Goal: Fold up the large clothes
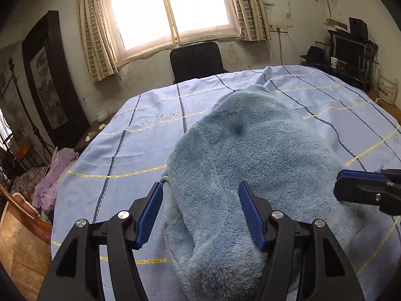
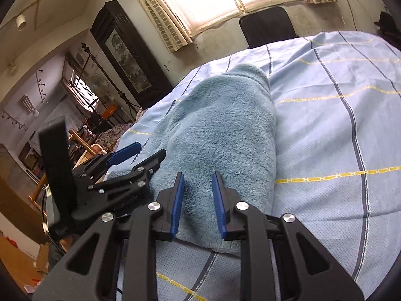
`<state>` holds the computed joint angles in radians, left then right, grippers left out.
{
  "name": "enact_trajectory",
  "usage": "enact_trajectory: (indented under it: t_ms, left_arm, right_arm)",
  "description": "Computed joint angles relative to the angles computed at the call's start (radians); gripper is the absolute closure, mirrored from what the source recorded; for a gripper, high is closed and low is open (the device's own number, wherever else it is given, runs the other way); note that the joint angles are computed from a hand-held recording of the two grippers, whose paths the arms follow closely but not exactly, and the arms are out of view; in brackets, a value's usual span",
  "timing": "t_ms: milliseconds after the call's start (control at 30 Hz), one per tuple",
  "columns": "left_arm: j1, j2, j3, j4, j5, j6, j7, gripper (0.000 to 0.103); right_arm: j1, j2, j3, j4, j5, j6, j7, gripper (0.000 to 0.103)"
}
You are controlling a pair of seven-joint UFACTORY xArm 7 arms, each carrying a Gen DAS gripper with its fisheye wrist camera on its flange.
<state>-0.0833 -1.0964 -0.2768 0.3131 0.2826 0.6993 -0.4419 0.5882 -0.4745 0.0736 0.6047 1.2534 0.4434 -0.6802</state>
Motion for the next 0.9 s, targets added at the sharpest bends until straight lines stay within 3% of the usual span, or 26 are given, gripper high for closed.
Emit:
enact_trajectory:
  t_ms: [167,200,267,367,433,533,633,733,900]
  left_arm:
    - [0.009,-0.030,0.000,-0.001,0.007,-0.002,-0.013,0.038]
    - [0.004,-0.041,0.002,-0.001,0.002,-0.003,-0.014,0.036]
    - [0.000,-0.067,0.010,-0.004,-0.004,-0.011,-0.015,0.028]
    - [-0.010,-0.090,0.037,-0.009,-0.024,-0.022,-0.002,0.018]
    - [-0.016,-0.095,0.070,-0.011,-0.054,-0.027,0.008,0.012]
    - [-0.010,-0.087,0.163,-0.011,-0.126,-0.018,0.024,0.008]
    - [-0.028,-0.066,0.352,-0.011,-0.255,0.003,0.093,0.008]
    - [-0.010,-0.051,0.473,-0.017,-0.350,0.015,0.144,0.008]
    - [-0.059,-0.013,0.586,-0.012,-0.484,0.037,0.267,0.008]
  right_arm:
    - [-0.012,-0.028,-0.029,-0.016,0.111,0.020,-0.067,0.077]
    - [-0.022,-0.035,-0.019,-0.021,0.121,0.005,-0.069,0.066]
    - [-0.039,-0.039,0.001,-0.026,0.113,-0.019,-0.045,0.054]
    - [-0.042,-0.032,-0.014,-0.026,0.126,0.009,-0.043,0.053]
    - [-0.053,-0.018,-0.019,-0.015,0.127,0.028,-0.041,0.045]
    - [-0.064,-0.023,-0.029,-0.019,0.168,0.064,-0.065,0.032]
    - [-0.082,-0.021,-0.037,-0.017,0.204,0.119,-0.072,0.026]
    - [-0.109,-0.021,-0.018,-0.017,0.218,0.135,-0.063,0.024]
    - [-0.136,0.008,-0.002,-0.013,0.191,0.136,-0.015,0.023]
